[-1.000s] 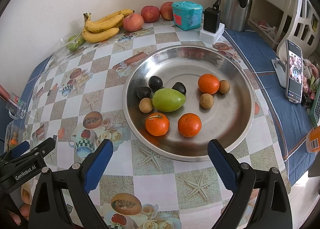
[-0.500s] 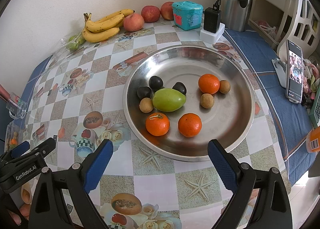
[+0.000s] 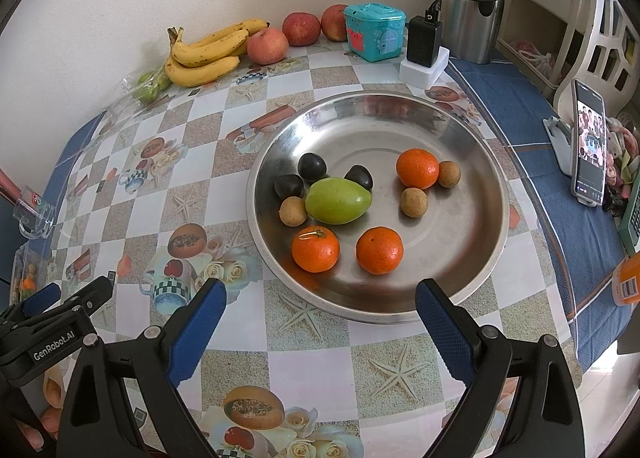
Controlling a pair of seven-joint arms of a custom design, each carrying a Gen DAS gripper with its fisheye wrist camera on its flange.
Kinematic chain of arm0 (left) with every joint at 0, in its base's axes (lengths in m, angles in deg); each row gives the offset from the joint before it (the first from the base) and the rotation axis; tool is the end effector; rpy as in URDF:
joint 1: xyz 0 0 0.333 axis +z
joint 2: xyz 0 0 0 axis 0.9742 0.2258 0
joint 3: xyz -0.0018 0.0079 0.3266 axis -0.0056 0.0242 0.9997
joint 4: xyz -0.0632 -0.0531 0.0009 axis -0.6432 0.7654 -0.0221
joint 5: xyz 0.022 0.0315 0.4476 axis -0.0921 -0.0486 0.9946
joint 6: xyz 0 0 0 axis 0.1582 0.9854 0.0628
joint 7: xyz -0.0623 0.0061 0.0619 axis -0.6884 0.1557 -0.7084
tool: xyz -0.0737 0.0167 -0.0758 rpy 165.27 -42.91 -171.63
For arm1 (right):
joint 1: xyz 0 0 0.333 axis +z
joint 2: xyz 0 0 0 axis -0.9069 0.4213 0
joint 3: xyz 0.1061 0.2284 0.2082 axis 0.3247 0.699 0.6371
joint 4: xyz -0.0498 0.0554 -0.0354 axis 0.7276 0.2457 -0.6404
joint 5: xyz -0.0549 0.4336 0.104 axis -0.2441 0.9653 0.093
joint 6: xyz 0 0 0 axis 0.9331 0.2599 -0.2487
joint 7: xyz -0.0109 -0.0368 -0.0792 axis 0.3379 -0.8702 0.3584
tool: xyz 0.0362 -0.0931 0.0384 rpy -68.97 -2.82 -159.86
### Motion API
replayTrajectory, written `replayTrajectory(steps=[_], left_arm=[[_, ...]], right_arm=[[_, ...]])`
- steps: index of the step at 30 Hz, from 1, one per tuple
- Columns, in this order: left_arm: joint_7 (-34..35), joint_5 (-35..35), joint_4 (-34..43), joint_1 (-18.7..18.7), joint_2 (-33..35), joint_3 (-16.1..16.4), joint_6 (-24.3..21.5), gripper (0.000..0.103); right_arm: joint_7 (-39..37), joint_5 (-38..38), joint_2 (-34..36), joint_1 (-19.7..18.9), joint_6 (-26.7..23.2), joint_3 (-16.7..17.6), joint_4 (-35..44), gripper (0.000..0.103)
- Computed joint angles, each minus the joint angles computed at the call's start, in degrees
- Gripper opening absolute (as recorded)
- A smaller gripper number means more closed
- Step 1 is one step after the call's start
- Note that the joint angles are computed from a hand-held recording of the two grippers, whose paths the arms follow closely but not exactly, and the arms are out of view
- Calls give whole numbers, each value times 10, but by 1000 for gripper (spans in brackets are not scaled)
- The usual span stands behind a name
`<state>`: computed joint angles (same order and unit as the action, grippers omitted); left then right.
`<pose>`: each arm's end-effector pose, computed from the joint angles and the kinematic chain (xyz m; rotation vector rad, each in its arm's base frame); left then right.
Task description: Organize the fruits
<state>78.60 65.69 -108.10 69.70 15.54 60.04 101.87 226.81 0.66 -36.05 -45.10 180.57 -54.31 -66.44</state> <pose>0.6659 -0.1264 0.3526 -1.9430 1.9836 -0.3687 0.6212 0.2624 0.3439 -1.6161 2.2033 -0.4083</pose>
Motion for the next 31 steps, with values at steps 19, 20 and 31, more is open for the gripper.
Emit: replayTrajectory(steps=[19, 20, 31], left_arm=[[-4, 3, 1, -1, 0, 0, -2, 97], [-3, 2, 1, 0, 0, 0, -2, 97], [-14, 10, -13, 1, -10, 3, 26, 97]], right_arm=[[3, -2, -4, 1, 2, -1, -5, 96], [5, -4, -3, 1, 2, -1, -5, 96], [3, 0, -3, -1, 1, 0, -2, 96]])
